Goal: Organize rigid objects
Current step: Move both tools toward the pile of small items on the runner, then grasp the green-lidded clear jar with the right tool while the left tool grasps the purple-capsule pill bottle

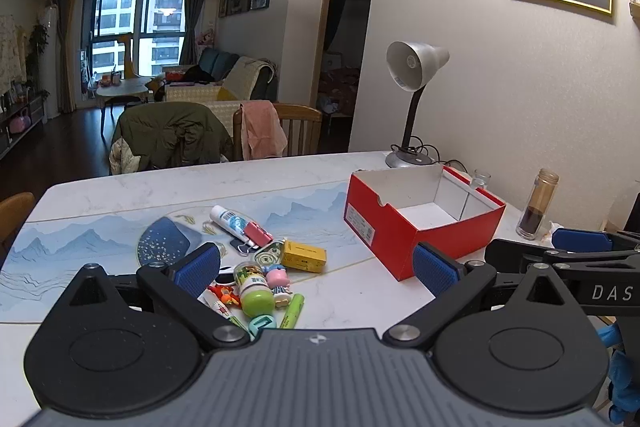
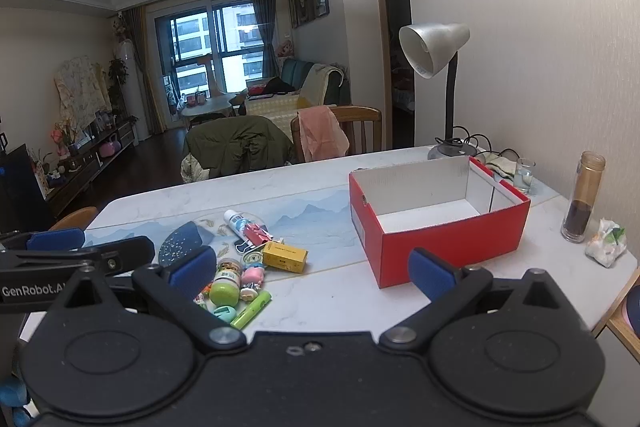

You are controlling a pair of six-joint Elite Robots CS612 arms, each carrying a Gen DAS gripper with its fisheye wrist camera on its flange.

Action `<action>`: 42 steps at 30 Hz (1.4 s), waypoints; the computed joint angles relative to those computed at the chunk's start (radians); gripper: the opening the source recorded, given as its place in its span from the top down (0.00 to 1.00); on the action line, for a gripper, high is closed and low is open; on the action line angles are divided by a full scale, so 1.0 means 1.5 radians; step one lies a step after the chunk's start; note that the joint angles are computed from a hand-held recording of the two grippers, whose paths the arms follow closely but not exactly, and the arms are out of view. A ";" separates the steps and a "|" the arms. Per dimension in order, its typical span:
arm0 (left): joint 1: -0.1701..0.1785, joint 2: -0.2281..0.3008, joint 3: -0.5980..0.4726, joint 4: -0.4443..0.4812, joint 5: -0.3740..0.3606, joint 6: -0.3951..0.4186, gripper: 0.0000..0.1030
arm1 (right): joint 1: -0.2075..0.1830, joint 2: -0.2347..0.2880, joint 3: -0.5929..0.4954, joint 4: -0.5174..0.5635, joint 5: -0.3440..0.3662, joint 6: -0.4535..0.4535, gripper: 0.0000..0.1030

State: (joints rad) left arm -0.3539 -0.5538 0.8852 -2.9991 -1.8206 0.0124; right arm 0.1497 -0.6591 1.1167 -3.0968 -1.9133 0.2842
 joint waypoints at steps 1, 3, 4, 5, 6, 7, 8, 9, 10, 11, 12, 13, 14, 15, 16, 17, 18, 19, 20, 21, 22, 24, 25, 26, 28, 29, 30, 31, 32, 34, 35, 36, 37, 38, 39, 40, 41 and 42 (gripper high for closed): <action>0.000 0.000 -0.001 0.002 0.000 -0.001 0.00 | 0.000 0.000 0.001 -0.001 0.000 0.000 0.01; 0.001 -0.001 -0.001 0.008 0.000 -0.005 0.00 | 0.000 0.001 -0.003 0.006 0.000 0.001 0.01; 0.001 -0.001 -0.001 0.011 0.001 -0.006 0.00 | 0.000 0.001 -0.004 0.008 0.001 0.001 0.01; 0.001 0.000 -0.003 0.014 0.001 -0.007 0.00 | 0.000 0.002 -0.007 0.011 0.001 0.001 0.01; 0.001 0.000 -0.004 0.015 0.001 -0.009 0.00 | 0.000 0.003 -0.009 0.013 0.002 0.001 0.01; 0.001 0.001 -0.006 0.017 0.002 -0.009 0.00 | 0.000 0.004 -0.011 0.013 0.002 0.001 0.01; 0.002 0.002 -0.008 0.019 0.003 -0.011 0.00 | 0.001 0.004 -0.010 0.013 0.002 0.001 0.01; 0.002 0.004 -0.011 0.022 0.002 -0.012 0.00 | 0.001 0.006 -0.013 0.015 0.003 0.000 0.01; 0.003 0.005 -0.014 0.025 0.002 -0.013 0.00 | 0.001 0.008 -0.016 0.015 0.006 0.000 0.01; 0.003 0.006 -0.015 0.025 0.002 -0.016 0.00 | 0.001 0.009 -0.018 0.016 0.006 -0.001 0.01; 0.004 0.008 -0.018 0.024 0.001 -0.018 0.00 | 0.000 0.012 -0.023 0.019 0.007 -0.002 0.01; 0.004 0.009 -0.021 0.027 0.000 -0.020 0.00 | 0.000 0.014 -0.026 0.022 0.009 -0.003 0.01; 0.004 0.011 -0.024 0.031 -0.001 -0.021 0.00 | -0.001 0.015 -0.029 0.023 0.012 -0.002 0.01; 0.005 0.013 -0.028 0.035 -0.002 -0.023 0.00 | -0.002 0.017 -0.033 0.025 0.015 -0.003 0.01; 0.005 0.016 -0.032 0.039 -0.003 -0.024 0.00 | -0.003 0.019 -0.036 0.027 0.018 -0.005 0.01; 0.005 0.016 -0.034 0.041 -0.001 -0.025 0.00 | -0.003 0.021 -0.040 0.028 0.023 -0.008 0.01; 0.004 0.018 -0.037 0.044 0.002 -0.026 0.00 | -0.004 0.024 -0.044 0.030 0.026 -0.011 0.01; 0.004 0.020 -0.041 0.048 0.004 -0.028 0.00 | -0.005 0.026 -0.048 0.033 0.031 -0.014 0.01; 0.004 0.022 -0.045 0.052 0.005 -0.031 0.00 | -0.007 0.028 -0.053 0.038 0.037 -0.017 0.01; 0.005 0.024 -0.050 0.057 0.004 -0.034 0.00 | -0.008 0.029 -0.054 0.039 0.042 -0.019 0.01; 0.006 0.027 -0.055 0.062 0.004 -0.037 0.00 | -0.008 0.032 -0.059 0.042 0.046 -0.023 0.01; 0.007 0.034 -0.065 0.068 0.006 -0.041 0.00 | -0.011 0.037 -0.068 0.051 0.057 -0.030 0.01; 0.006 0.037 -0.071 0.070 0.010 -0.043 0.00 | -0.012 0.040 -0.074 0.055 0.064 -0.034 0.01; 0.006 0.040 -0.076 0.072 0.014 -0.046 0.00 | -0.014 0.043 -0.078 0.057 0.072 -0.037 0.01; 0.006 0.048 -0.090 0.084 0.023 -0.053 0.00 | -0.018 0.051 -0.092 0.067 0.088 -0.044 0.02; 0.005 0.052 -0.098 0.093 0.031 -0.058 0.00 | -0.020 0.053 -0.097 0.072 0.098 -0.045 0.02; 0.005 0.056 -0.106 0.102 0.039 -0.063 0.00 | -0.023 0.057 -0.103 0.077 0.108 -0.048 0.02; 0.005 0.061 -0.115 0.111 0.047 -0.067 0.00 | -0.025 0.061 -0.110 0.083 0.117 -0.053 0.02; 0.004 0.066 -0.124 0.120 0.056 -0.070 0.00 | -0.028 0.065 -0.117 0.089 0.128 -0.058 0.02; 0.005 0.079 -0.146 0.133 0.067 -0.082 0.00 | -0.032 0.073 -0.132 0.105 0.152 -0.067 0.02; 0.005 0.086 -0.159 0.144 0.075 -0.089 0.00 | -0.035 0.077 -0.141 0.116 0.162 -0.072 0.03; 0.005 0.093 -0.170 0.154 0.087 -0.095 0.00 | -0.037 0.081 -0.148 0.123 0.172 -0.077 0.04; 0.004 0.099 -0.180 0.160 0.097 -0.096 0.00 | -0.038 0.087 -0.158 0.131 0.182 -0.083 0.04; 0.004 0.105 -0.188 0.166 0.109 -0.094 0.00 | -0.040 0.092 -0.166 0.139 0.191 -0.088 0.04; 0.003 0.112 -0.198 0.174 0.119 -0.094 0.00 | -0.042 0.097 -0.175 0.150 0.202 -0.093 0.04; 0.004 0.119 -0.208 0.180 0.124 -0.096 0.00 | -0.044 0.103 -0.186 0.164 0.214 -0.099 0.04; 0.004 0.127 -0.218 0.186 0.129 -0.099 0.00 | -0.046 0.109 -0.195 0.174 0.224 -0.104 0.05; 0.004 0.133 -0.228 0.195 0.138 -0.106 0.00 | -0.048 0.115 -0.205 0.183 0.235 -0.113 0.05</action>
